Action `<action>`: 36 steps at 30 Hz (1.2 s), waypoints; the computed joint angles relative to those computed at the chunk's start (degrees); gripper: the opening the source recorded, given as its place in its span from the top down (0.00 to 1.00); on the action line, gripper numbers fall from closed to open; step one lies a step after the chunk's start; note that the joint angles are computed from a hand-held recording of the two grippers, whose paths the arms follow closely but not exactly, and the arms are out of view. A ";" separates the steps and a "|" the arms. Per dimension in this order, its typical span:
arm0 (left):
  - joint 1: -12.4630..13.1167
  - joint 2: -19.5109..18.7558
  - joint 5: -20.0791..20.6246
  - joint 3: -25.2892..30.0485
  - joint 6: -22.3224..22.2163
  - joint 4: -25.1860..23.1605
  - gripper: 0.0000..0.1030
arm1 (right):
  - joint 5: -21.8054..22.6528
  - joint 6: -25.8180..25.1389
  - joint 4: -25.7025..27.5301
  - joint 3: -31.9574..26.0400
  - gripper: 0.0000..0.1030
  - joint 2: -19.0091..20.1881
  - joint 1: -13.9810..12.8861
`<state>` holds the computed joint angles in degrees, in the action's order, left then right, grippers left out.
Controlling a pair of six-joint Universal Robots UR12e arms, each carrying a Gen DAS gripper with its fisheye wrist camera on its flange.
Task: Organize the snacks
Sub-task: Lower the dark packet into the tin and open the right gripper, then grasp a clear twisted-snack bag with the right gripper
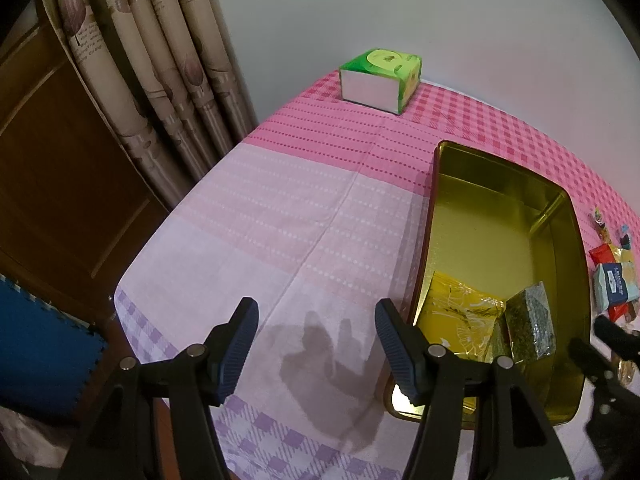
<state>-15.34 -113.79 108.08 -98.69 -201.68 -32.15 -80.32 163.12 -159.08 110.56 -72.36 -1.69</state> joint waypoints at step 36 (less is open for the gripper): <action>-4.46 -0.22 2.55 0.65 5.35 2.15 0.40 | -0.67 1.63 2.19 6.69 0.53 -3.30 -16.16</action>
